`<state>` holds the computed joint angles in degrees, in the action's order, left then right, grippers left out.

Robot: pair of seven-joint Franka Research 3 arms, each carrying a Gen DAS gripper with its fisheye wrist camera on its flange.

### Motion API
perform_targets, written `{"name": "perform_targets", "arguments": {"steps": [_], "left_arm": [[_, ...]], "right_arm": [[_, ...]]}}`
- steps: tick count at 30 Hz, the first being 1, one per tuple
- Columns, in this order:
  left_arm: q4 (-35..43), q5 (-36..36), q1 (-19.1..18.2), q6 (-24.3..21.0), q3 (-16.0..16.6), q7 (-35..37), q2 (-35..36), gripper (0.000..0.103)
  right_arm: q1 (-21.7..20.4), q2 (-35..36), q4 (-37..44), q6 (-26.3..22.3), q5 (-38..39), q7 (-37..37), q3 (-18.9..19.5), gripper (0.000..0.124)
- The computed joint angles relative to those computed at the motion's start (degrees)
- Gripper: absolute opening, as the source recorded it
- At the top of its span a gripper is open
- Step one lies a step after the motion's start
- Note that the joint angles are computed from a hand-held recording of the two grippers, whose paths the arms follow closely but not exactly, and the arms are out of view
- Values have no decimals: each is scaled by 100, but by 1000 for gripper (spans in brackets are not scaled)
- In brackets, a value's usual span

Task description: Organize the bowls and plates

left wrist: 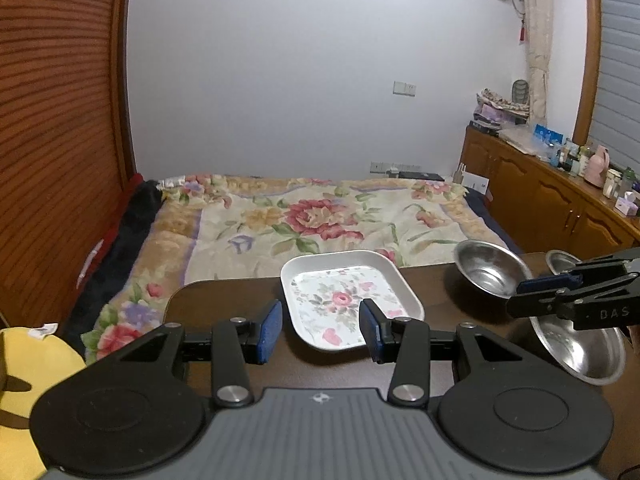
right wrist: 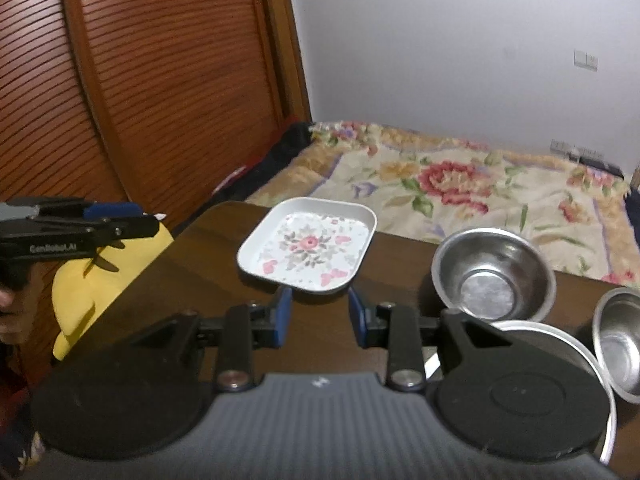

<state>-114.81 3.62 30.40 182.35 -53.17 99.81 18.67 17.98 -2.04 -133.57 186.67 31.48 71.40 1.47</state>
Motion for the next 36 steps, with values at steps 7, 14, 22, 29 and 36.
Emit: {"name": "perform_targets", "arguments": {"steps": [7, 14, 22, 29, 36], "left_arm": [[1017, 20, -1308, -440, 1223, 92, 697, 46], [1645, -198, -2023, -736, 1928, 252, 1103, 45], [2267, -357, -2530, -989, 2415, 308, 1579, 38], [2602, -380, -2733, -1122, 2620, 284, 1817, 35], [2833, -406, -2865, -1212, 2732, 275, 1992, 24]], "right_arm": [[-332, 594, 709, -652, -989, 1098, -69, 39], [-551, 1126, 1432, -1237, -1152, 1148, 52, 39], [-281, 1605, 1983, -1574, -1888, 1951, -339, 39], [-284, 1881, 2310, -1790, -2217, 2322, -411, 38], [-360, 2052, 2525, -1924, -2294, 2427, -371, 26]]}}
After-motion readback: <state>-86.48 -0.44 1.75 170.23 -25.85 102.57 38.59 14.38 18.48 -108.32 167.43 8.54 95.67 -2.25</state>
